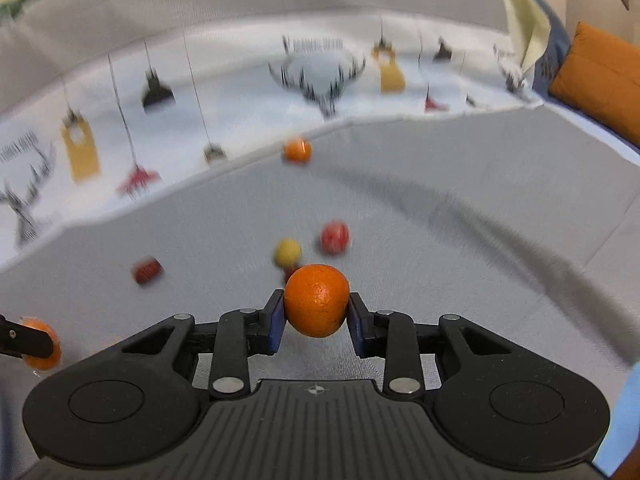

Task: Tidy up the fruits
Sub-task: 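Carry the wrapped orange in the left tool while the right tool carries a mandarin to the plate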

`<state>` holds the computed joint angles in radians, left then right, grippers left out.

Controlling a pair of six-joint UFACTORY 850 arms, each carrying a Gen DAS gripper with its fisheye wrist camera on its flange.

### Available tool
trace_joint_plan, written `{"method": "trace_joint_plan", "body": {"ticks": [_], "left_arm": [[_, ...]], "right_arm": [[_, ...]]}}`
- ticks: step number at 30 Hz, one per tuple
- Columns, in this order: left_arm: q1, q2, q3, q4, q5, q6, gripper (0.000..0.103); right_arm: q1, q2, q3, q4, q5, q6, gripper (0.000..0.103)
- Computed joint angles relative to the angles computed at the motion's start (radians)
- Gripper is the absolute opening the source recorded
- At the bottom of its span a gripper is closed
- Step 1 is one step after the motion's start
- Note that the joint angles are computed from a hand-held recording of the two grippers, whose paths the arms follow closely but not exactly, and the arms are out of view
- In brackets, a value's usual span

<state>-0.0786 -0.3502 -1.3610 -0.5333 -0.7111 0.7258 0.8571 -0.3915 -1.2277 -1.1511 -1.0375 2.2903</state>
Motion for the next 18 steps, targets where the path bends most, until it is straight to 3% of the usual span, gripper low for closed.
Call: {"method": "trace_joint_plan", "body": {"ticks": [5,8,12,15,18], "left_arm": [[0.128,0.168,0.080,-0.046,-0.074,0.063,0.038],[0.225,0.259,0.117,-0.051,-0.122,0.100,0.038],[0.359,0.335,0.139,-0.054,-0.186,0.169,0.038],[0.455,0.383,0.167,-0.087,-0.226,0.229,0.038],[0.537,0.426,0.207,-0.113,-0.264,0.291,0.038]], "right_arm": [[0.108,0.093,0.023,-0.041,-0.065,0.005,0.034],[0.195,0.112,0.001,-0.068,-0.063,-0.024,0.034],[0.282,0.079,-0.072,-0.054,0.007,-0.058,0.034],[0.323,0.050,-0.126,-0.068,0.113,-0.076,0.034],[0.361,-0.004,-0.214,-0.064,0.127,-0.146,0.034]]}}
